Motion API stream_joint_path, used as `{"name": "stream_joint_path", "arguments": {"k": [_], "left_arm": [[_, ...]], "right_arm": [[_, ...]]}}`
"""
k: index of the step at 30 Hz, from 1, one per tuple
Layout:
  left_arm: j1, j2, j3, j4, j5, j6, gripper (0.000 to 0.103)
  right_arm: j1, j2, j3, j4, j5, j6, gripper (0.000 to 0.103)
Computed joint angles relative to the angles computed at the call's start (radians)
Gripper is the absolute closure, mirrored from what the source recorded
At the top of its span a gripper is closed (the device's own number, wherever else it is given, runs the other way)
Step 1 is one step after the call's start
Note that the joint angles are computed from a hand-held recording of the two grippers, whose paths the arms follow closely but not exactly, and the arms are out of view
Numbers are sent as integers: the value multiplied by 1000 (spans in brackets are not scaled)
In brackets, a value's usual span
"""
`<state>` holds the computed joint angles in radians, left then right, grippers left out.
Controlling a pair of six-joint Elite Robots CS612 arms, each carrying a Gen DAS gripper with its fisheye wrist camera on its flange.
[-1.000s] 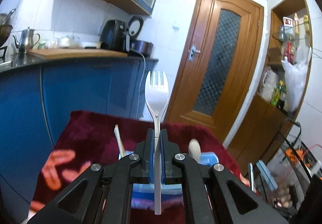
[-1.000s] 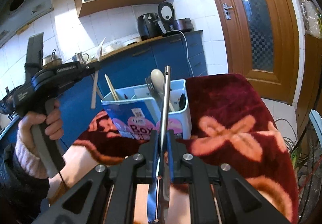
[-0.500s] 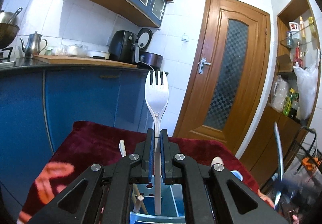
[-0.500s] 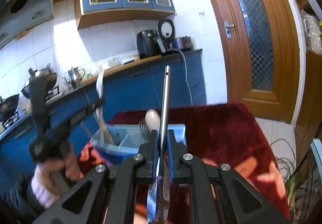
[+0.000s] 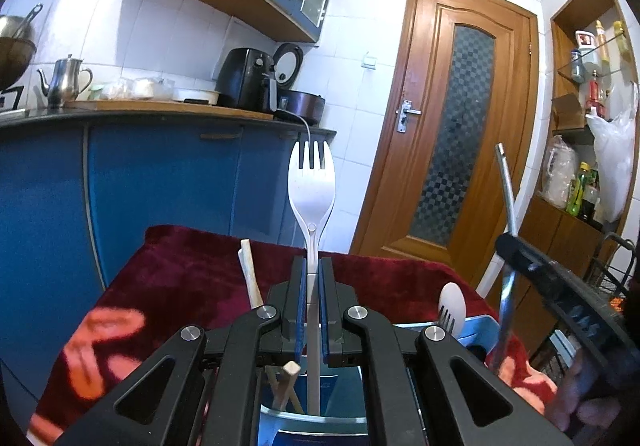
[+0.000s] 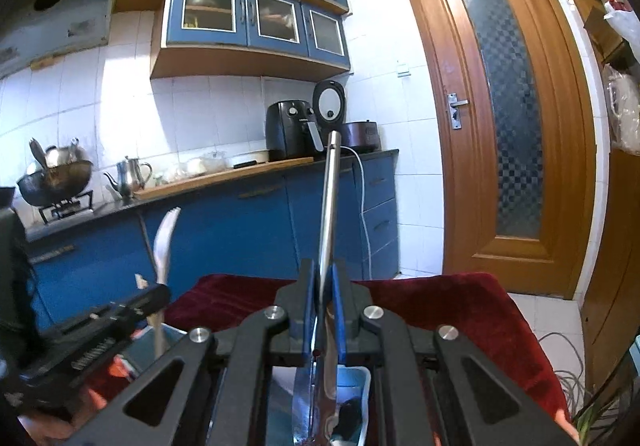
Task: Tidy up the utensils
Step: 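Lift the white fork and metal knife and lower both into the caddy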
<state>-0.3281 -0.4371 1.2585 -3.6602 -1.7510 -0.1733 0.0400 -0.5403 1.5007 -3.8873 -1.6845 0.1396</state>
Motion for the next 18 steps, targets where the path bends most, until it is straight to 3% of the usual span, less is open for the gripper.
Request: {"name": "stream_joint_path", "arguments": {"k": [6, 18], "left_arm": [[-1, 0, 2, 7, -7, 2, 98], [-3, -2, 0, 57, -18, 18, 98]], "right_arm": [[2, 18, -24, -10, -28, -32, 93], [1, 8, 4, 48, -2, -32, 92]]}}
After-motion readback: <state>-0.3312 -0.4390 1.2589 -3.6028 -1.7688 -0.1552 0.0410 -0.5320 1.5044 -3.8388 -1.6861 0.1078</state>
